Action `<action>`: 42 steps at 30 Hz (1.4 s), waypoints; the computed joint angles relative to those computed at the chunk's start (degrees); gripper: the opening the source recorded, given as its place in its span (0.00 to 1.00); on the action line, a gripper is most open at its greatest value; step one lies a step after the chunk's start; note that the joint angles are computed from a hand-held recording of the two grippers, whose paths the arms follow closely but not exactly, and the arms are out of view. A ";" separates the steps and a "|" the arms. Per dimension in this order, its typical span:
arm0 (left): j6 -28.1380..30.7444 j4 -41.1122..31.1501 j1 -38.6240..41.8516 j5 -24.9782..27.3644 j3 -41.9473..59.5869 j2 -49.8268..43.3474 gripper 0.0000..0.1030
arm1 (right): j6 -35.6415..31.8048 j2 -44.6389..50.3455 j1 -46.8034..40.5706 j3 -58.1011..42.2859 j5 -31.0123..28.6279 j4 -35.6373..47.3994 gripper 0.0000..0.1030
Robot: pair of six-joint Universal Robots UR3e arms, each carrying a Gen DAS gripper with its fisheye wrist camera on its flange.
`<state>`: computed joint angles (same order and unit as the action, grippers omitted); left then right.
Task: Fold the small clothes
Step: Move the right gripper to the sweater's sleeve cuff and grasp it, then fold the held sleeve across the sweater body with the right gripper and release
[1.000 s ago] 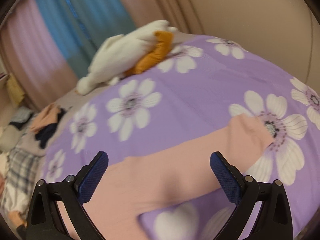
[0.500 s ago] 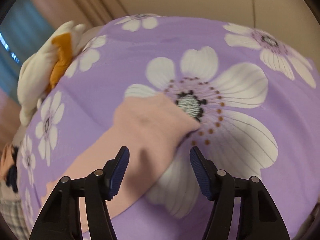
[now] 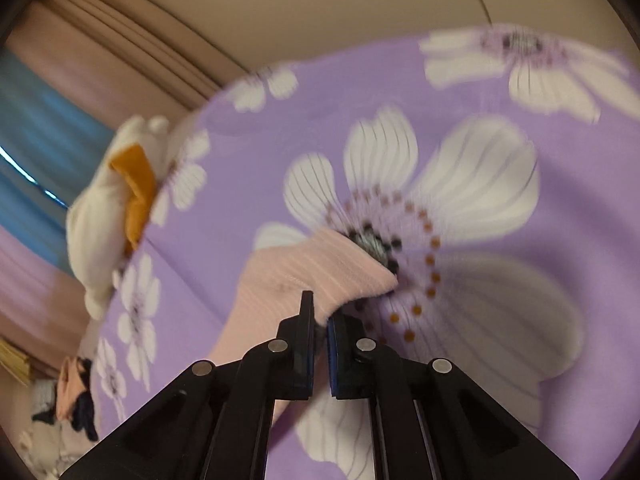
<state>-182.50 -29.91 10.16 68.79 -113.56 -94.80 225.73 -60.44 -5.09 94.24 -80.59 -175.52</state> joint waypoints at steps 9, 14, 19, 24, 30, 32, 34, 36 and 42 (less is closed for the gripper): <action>-1.38 -0.12 -1.98 -0.16 2.31 -1.66 0.55 | -3.84 2.88 4.31 -8.59 -11.62 12.52 0.06; -2.35 -0.15 -2.39 0.99 3.55 -1.74 0.57 | -13.65 0.39 10.10 -11.41 -18.77 7.91 0.06; -3.03 0.59 -2.48 2.22 3.26 -0.60 0.58 | -23.57 -1.25 13.62 -12.75 -11.81 2.91 0.06; -5.06 1.20 -0.66 1.01 2.26 1.54 0.61 | -28.36 1.66 16.10 -16.86 0.45 1.28 0.06; -6.42 1.96 0.53 0.80 0.88 3.65 0.64 | -33.15 9.77 20.07 -29.59 7.63 14.40 0.06; -6.49 1.93 0.73 1.06 0.56 3.96 0.64 | -35.62 12.23 21.71 -34.13 7.71 20.60 0.06; -6.49 1.79 0.95 1.22 0.23 4.30 0.64 | -37.96 15.20 23.72 -39.77 6.98 27.37 0.06; -6.45 1.52 1.18 1.24 0.12 4.51 0.64 | -39.30 17.36 25.08 -44.28 7.82 33.73 0.06; -6.16 1.07 1.76 0.30 -0.08 4.99 0.68 | -43.13 20.36 27.96 -50.63 6.01 43.07 0.13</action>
